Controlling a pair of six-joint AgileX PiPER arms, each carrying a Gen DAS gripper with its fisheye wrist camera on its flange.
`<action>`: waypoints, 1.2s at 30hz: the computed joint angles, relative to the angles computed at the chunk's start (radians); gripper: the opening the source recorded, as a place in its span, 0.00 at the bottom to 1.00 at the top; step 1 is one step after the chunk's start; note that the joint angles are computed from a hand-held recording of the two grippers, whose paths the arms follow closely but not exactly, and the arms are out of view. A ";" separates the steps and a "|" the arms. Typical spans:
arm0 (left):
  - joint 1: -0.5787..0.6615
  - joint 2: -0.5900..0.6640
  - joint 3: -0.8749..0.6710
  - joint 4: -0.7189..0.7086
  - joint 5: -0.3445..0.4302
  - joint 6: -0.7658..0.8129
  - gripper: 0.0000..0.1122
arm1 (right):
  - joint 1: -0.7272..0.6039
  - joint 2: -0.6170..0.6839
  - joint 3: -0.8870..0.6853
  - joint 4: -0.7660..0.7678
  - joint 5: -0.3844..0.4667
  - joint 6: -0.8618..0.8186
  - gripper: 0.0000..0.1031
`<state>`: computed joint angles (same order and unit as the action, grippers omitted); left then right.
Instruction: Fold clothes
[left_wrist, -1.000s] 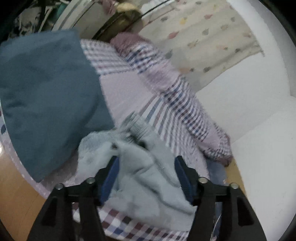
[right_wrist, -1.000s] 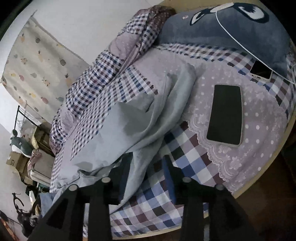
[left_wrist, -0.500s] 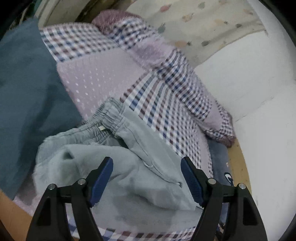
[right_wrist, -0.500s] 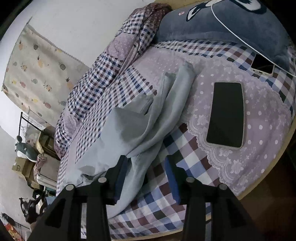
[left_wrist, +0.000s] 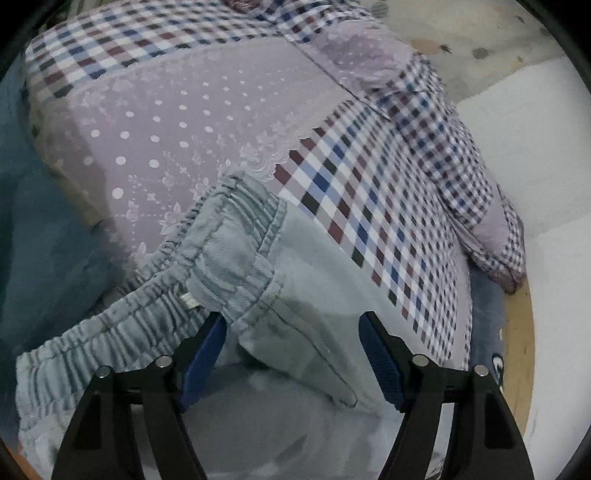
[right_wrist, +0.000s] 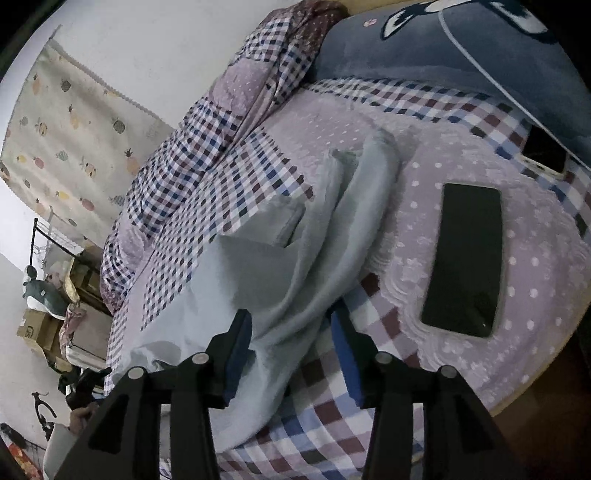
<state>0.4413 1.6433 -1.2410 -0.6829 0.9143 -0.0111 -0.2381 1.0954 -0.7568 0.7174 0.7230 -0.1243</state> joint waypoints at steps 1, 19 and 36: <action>0.000 0.016 -0.016 0.009 0.003 -0.013 0.28 | 0.011 0.018 -0.010 0.007 -0.004 -0.008 0.50; 0.068 0.149 -0.338 -0.284 0.036 0.132 0.12 | 0.049 0.504 -0.516 -0.289 -0.056 0.088 0.56; 0.085 0.224 -0.419 -0.304 0.064 0.122 0.12 | 0.096 1.092 -1.243 -0.605 0.186 0.328 0.05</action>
<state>0.5259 1.8674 -1.6600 -0.9869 0.9782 0.1109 -0.1424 2.1873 -1.9995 0.1128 0.9090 0.2032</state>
